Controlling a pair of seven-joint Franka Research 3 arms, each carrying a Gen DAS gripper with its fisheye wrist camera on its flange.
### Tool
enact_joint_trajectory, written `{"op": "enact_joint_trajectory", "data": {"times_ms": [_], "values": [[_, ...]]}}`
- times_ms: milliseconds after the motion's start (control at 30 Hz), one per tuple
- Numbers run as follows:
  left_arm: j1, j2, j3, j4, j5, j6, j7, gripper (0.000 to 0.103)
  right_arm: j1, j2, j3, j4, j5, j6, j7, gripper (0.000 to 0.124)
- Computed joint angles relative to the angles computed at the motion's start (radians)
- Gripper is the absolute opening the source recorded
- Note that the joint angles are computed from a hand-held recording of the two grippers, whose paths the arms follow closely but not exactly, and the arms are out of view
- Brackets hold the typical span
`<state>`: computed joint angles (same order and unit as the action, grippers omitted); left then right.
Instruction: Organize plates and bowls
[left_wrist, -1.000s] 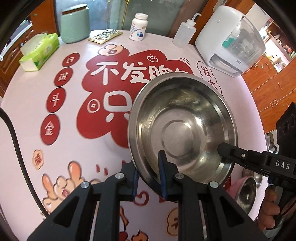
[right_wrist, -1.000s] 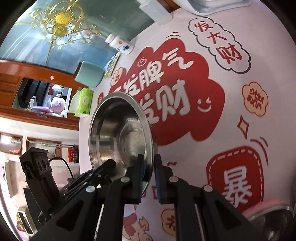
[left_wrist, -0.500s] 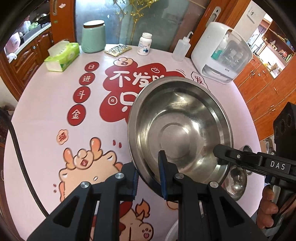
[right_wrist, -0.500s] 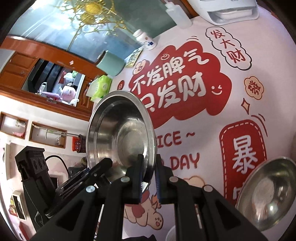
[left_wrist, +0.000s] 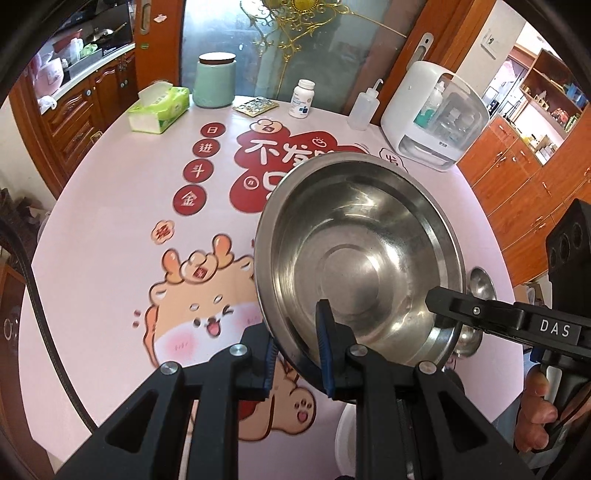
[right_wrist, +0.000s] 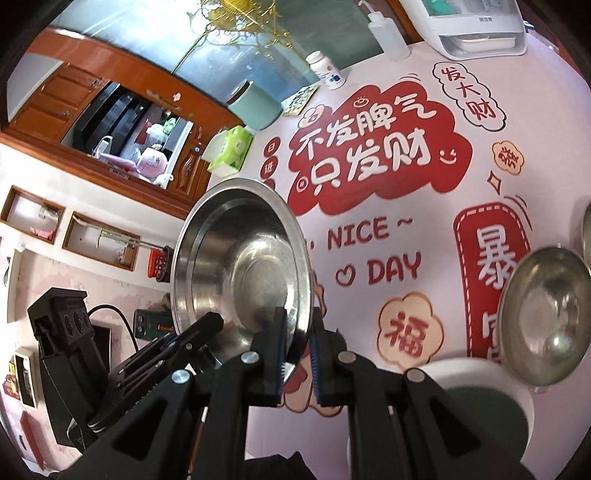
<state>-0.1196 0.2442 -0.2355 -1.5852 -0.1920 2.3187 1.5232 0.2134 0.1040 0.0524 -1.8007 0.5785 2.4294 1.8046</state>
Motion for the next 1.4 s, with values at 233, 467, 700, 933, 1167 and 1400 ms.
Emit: {"op": "enact_joint_trajectory", "data": {"times_ms": [233, 467, 700, 933, 1167, 1400], "values": [[0.014, -0.134, 0.016, -0.174, -0.039, 0.031, 0.036, 0.018, 0.033, -0.065, 0.017, -0.091, -0.005, 0.008, 0.028, 0.011], [0.007, -0.234, 0.049, -0.311, -0.081, 0.034, 0.073, 0.018, 0.068, -0.113, 0.028, -0.164, -0.011, 0.011, 0.059, 0.011], [-0.001, -0.307, 0.080, -0.423, -0.107, 0.029, 0.101, 0.018, 0.095, -0.132, 0.038, -0.211, -0.003, 0.000, 0.091, 0.011], [-0.001, -0.332, 0.100, -0.485, -0.114, 0.013, 0.131, 0.018, 0.117, -0.133, 0.047, -0.244, -0.006, -0.017, 0.131, 0.012], [0.003, -0.322, 0.105, -0.517, -0.120, -0.020, 0.149, 0.018, 0.133, -0.129, 0.055, -0.275, -0.044, -0.024, 0.217, 0.012], [0.007, -0.309, 0.101, -0.534, -0.112, -0.042, 0.179, 0.018, 0.147, -0.125, 0.063, -0.297, -0.088, -0.054, 0.300, 0.014]]}}
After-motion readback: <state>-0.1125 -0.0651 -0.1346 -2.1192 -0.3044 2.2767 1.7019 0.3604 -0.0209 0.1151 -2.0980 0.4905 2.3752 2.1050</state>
